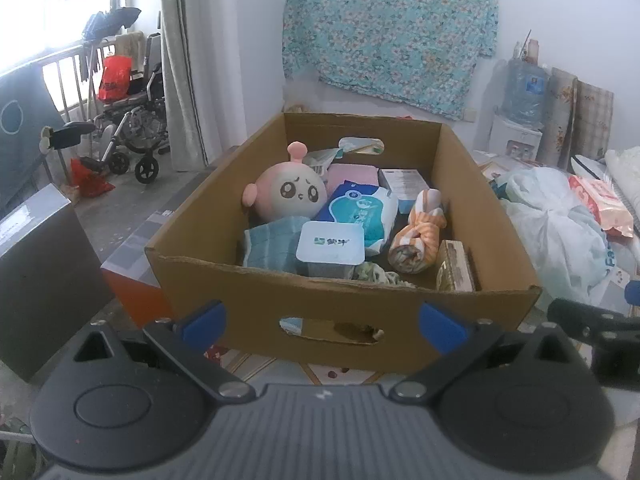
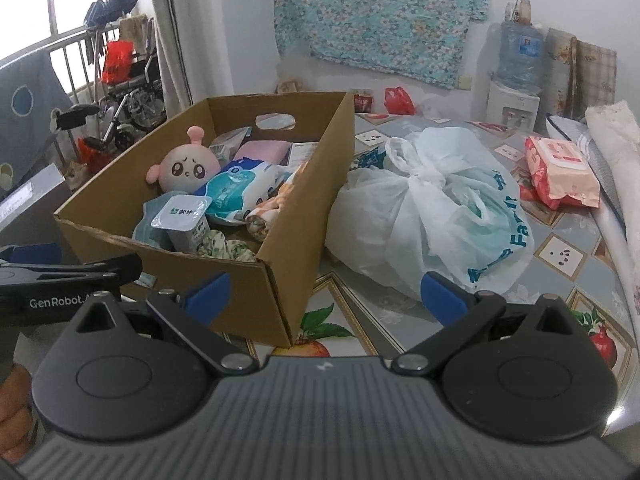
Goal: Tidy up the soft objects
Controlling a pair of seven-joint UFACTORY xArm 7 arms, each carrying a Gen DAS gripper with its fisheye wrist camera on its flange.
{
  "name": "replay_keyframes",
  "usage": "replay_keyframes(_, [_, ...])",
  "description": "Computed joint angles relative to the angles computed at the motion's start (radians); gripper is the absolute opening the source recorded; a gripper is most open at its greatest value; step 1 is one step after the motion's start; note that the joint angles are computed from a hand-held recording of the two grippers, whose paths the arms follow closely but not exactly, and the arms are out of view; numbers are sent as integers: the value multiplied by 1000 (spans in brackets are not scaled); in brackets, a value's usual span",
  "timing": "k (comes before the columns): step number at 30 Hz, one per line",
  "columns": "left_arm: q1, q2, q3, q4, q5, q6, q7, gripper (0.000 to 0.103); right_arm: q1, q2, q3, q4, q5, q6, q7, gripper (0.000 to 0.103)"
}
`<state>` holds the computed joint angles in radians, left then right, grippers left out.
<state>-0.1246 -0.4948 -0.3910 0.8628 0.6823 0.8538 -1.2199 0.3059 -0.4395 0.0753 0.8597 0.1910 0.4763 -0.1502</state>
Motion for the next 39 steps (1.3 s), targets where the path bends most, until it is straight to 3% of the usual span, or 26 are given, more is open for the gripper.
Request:
replay_keyframes(17, [-16,13,19,-11,-40,-36,54,103,-17,27,30,31,-73,42,24,102])
replay_keyframes(39, [-5,15,22,-9,-20,15,39,103,-20,103,52,86,-91,86,63,102])
